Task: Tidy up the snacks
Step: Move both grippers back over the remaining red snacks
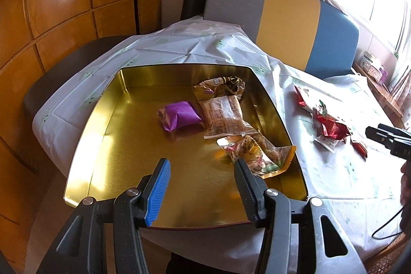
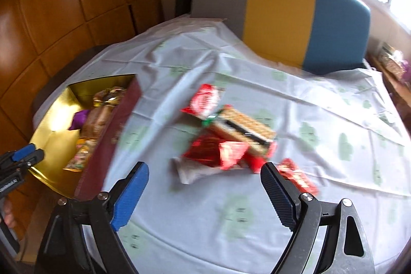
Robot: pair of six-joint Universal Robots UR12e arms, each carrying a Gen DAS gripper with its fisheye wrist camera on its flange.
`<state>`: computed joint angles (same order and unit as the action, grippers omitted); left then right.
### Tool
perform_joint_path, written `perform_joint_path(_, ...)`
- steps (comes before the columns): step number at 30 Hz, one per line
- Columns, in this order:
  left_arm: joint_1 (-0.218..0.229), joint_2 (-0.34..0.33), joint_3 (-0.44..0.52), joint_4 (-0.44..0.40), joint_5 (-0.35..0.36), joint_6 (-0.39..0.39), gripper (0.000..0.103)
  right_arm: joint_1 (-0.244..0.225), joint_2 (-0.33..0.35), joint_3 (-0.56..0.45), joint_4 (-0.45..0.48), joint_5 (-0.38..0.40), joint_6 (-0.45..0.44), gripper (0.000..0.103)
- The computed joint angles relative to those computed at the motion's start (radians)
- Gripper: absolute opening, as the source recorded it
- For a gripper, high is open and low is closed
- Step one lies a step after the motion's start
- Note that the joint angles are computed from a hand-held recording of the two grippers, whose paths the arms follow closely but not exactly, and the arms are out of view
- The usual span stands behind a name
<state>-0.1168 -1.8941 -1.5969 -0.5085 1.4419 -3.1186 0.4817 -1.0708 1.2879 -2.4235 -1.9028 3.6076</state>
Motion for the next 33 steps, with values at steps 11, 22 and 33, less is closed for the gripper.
perform_joint_path(11,-0.028,-0.008,0.019,-0.027,0.012,0.054,0.053,-0.069,-0.095,0.141,0.046,-0.116,0.141,0.091)
perform_joint_path(22,-0.069,-0.029,0.062,-0.073,-0.005,0.121,0.053,-0.146,-0.168,0.24,0.099,-0.023,0.55,0.093)
perform_joint_path(33,-0.124,-0.073,0.137,-0.13,-0.069,0.246,0.053,-0.144,-0.163,0.233,0.095,0.006,0.553,0.097)
